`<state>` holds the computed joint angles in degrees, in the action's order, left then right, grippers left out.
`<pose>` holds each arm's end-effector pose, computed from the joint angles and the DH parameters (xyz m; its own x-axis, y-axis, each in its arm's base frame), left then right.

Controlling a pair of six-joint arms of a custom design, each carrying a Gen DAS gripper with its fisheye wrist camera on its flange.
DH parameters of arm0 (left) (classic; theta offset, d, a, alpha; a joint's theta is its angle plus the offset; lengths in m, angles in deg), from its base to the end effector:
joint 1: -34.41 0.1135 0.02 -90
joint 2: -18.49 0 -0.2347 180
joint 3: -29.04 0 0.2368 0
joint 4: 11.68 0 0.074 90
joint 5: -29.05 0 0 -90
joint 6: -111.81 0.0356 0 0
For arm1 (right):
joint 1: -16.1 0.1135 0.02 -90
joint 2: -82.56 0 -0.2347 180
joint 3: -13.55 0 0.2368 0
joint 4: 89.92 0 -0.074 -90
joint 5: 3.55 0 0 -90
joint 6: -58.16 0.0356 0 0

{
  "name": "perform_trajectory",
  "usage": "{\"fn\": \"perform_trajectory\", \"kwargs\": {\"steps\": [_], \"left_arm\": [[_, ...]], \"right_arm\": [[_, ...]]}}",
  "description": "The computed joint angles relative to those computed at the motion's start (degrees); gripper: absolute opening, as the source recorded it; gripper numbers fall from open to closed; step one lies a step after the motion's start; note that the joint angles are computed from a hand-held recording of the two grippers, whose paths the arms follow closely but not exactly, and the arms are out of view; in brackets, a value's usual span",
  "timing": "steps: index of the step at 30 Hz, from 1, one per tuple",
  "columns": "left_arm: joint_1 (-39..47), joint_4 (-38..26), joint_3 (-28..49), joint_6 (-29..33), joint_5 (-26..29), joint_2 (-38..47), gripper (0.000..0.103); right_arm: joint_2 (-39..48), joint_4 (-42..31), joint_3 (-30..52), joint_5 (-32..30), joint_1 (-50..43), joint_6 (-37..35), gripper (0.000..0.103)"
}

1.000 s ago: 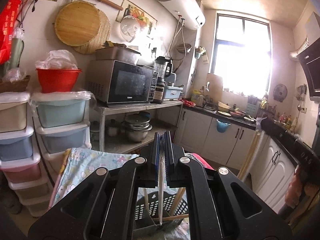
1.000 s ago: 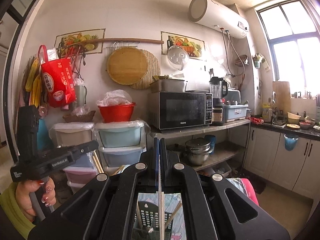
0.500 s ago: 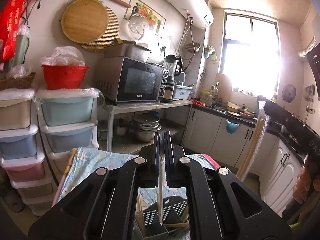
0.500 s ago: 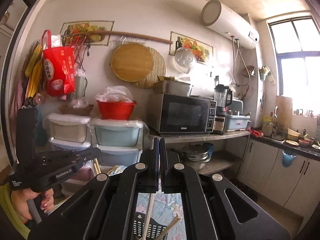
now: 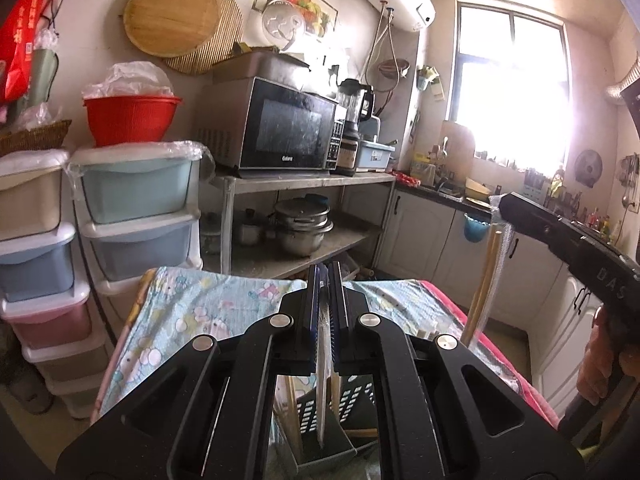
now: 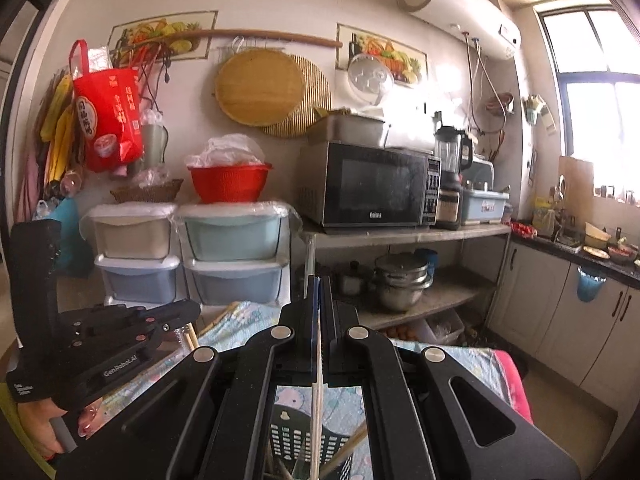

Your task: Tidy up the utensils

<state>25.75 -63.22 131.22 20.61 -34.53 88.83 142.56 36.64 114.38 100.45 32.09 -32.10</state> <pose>0.2367 -0.0521 0.4237 -0.3447 0.0335 -0.9381 0.5419 0.8232 -0.1697 0.1829 0.0434 0.4479 -0.2097 -0.0647 -0.9756 -0.0413 0.9975 -0.0572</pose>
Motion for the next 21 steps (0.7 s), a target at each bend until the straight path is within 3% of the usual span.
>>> {"fn": "perform_trajectory", "kwargs": {"steps": [14,21], "left_arm": [[-0.44,2.01,-7.73,0.30,-0.19,-0.98,0.002],[-0.65,2.41,-9.64,0.38,-0.31,-1.68,0.002]], "right_arm": [[-0.35,5.37,-10.64,-3.34,-4.91,2.79,0.001],[-1.39,6.14,-8.51,-3.79,-5.87,3.22,0.001]]}}
